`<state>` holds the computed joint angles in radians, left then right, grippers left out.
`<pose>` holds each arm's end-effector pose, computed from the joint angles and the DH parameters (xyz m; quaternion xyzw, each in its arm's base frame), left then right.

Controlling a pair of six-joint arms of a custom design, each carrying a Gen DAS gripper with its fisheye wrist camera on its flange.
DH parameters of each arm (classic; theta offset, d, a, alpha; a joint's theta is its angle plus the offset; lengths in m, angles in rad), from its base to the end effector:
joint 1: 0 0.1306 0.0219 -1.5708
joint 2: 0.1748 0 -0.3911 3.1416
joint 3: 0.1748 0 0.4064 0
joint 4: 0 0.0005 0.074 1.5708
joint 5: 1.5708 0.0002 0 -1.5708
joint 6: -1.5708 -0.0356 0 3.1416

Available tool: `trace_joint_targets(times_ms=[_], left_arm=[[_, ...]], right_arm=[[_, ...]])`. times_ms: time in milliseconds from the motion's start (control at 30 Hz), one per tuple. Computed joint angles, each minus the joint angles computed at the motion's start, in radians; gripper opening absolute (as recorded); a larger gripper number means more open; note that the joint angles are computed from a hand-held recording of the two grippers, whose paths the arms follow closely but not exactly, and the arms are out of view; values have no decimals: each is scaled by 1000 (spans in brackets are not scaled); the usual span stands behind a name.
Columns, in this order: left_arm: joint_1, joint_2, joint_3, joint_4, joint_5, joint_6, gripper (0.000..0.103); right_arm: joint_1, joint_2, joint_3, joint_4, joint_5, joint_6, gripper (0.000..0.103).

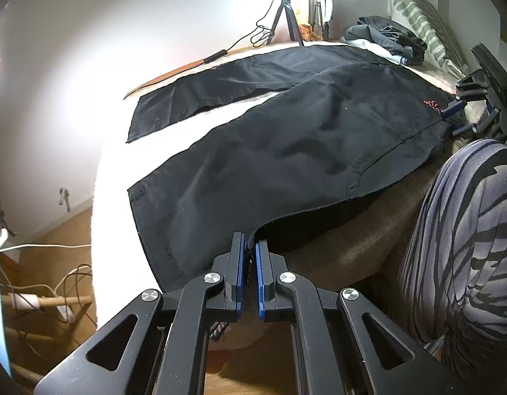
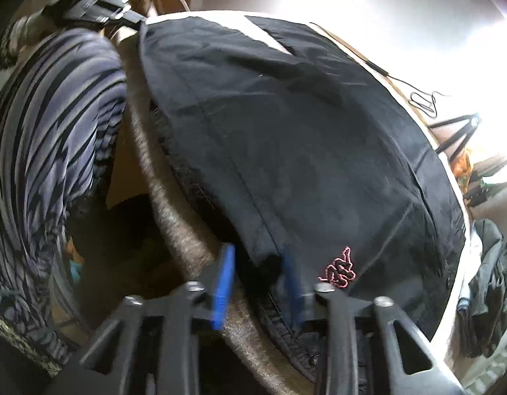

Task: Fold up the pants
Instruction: 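Lift the trousers with both grippers and fold the legs over toward the waistband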

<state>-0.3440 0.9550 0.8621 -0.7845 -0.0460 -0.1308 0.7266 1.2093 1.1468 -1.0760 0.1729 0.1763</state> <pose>0.3106 -0.1101 0.3622 0.2135 0.9157 -0.0146 0.3401 0.3037 0.2611 0.3904 -0.4079 0.8837 -0.0231 0.2285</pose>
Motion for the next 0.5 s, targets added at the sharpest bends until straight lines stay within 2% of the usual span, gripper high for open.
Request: trace_joint_targets(times_ms=[33,100,133,167,267,500], left_arm=[[0,1,0,3,0,-1,4],[1,3,-2,14,-2,2,4],[1,3,-3,22,-1,4,4],[2,1,-3,27,1,5,4],[6,7,6,44,-4,0,4],[53,61,84,102,21,-26,3]], right_arm=[[12,-4,-8,10,33,6,45],[17,-6,-12,19,48,17,43],[13,-4,-8,15,40,18,35],[8,0,-3,10,29,14,17],[7,3,13,11,46,26,7],[-52,29,138,25,108,78,4]])
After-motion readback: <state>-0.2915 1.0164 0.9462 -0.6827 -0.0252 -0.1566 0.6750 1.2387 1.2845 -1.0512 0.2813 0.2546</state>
